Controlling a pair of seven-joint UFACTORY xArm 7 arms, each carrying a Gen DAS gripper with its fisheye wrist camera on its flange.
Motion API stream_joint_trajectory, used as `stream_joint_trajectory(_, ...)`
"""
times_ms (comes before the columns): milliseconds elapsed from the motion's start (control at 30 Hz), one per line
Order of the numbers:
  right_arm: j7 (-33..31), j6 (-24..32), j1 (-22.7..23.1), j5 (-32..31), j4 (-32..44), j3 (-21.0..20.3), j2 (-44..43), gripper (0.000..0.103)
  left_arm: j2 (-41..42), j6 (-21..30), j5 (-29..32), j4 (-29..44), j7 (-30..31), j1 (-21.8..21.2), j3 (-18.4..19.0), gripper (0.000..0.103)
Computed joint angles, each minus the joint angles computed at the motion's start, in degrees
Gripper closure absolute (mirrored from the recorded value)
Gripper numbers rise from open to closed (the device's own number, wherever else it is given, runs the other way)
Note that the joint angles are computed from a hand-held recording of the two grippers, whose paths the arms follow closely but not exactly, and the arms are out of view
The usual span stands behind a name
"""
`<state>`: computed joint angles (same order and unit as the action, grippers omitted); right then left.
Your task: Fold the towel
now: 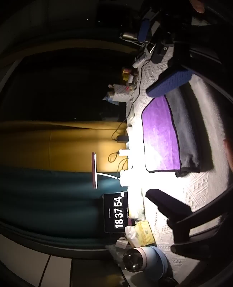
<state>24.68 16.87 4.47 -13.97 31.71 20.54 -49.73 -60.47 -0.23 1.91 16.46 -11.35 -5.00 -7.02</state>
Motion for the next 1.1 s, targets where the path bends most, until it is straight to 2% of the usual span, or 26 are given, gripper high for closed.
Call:
stream_joint_trajectory(167, 0.00, 0.36, 0.22, 0.05, 0.26, -0.10, 0.16, 0.013, 0.60, 0.90, -0.30, 0.26, -0.65, -0.28, -0.09, 0.000)
stream_joint_trajectory(267, -0.03, 0.52, 0.33, 0.02, 0.41, -0.02, 0.36, 0.013, 0.59, 1.22, -0.34, 0.68, 0.09, -0.65, 1.56, 0.000)
stream_joint_trajectory(1100, 1.32, -0.01, 0.30, -0.14, 0.00, 0.28, 0.35, 0.013, -0.12, 2.15, -0.41, -0.29, 0.09, -0.24, 0.96, 0.000)
